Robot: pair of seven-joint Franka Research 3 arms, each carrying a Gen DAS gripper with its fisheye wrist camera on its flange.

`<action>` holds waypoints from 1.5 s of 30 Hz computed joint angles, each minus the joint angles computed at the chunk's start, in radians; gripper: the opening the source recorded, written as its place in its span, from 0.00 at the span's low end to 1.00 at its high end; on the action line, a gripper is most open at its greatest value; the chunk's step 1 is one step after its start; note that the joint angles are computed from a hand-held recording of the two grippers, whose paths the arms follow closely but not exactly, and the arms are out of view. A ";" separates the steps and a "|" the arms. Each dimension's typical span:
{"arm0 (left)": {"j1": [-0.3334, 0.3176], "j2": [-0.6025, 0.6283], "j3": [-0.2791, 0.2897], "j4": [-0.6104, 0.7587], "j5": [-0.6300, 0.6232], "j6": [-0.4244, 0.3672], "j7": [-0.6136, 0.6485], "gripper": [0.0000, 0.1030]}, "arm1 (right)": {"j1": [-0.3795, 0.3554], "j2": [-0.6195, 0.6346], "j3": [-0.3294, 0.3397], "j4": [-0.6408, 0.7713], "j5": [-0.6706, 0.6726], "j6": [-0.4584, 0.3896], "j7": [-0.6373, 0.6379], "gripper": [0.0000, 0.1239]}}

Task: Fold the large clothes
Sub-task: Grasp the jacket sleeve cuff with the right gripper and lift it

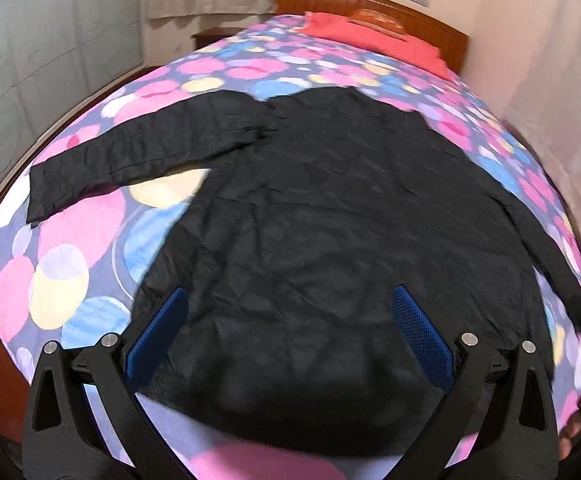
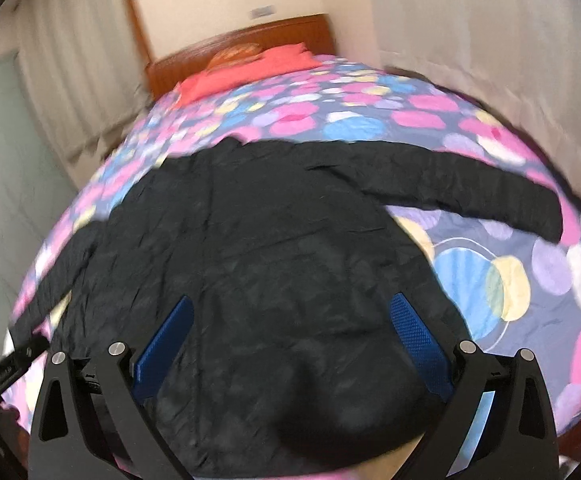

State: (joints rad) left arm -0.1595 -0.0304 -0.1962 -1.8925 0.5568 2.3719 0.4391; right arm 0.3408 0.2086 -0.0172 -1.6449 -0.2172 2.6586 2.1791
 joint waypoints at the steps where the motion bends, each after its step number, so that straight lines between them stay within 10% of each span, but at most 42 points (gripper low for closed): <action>1: 0.007 0.002 0.007 -0.004 0.004 0.001 -0.012 0.98 | -0.006 0.006 -0.019 -0.003 -0.010 0.008 0.042 0.78; 4: 0.030 0.014 0.025 -0.002 0.015 -0.015 -0.072 0.98 | -0.054 0.034 -0.036 0.003 0.053 0.018 0.062 0.46; 18: 0.114 0.061 0.077 0.011 -0.055 -0.114 -0.241 0.98 | -0.259 0.188 -0.065 0.008 0.464 0.216 0.157 0.47; 27: 0.113 0.074 0.072 0.015 -0.035 -0.217 -0.273 0.98 | -0.330 0.254 0.004 0.000 0.697 0.498 0.084 0.51; 30: 0.109 0.096 0.073 0.027 -0.033 -0.249 -0.277 0.98 | -0.196 0.267 -0.177 0.021 0.619 0.451 0.182 0.45; 32: 0.101 0.114 0.073 0.045 -0.005 -0.278 -0.282 0.98 | -0.143 0.278 -0.260 0.030 0.549 0.411 0.252 0.24; 41: 0.088 0.125 0.076 0.058 0.016 -0.305 -0.287 0.98 | -0.016 0.279 -0.411 0.115 0.270 0.358 0.338 0.11; 45: 0.086 0.125 0.076 0.057 0.017 -0.306 -0.287 0.98 | -0.014 0.314 -0.363 0.259 0.160 0.324 0.268 0.11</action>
State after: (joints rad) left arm -0.0733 0.0946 -0.1201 -1.8358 0.5733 2.0661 0.1521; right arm 0.3263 0.5227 -0.3799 -1.3857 -0.0575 2.9822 2.4470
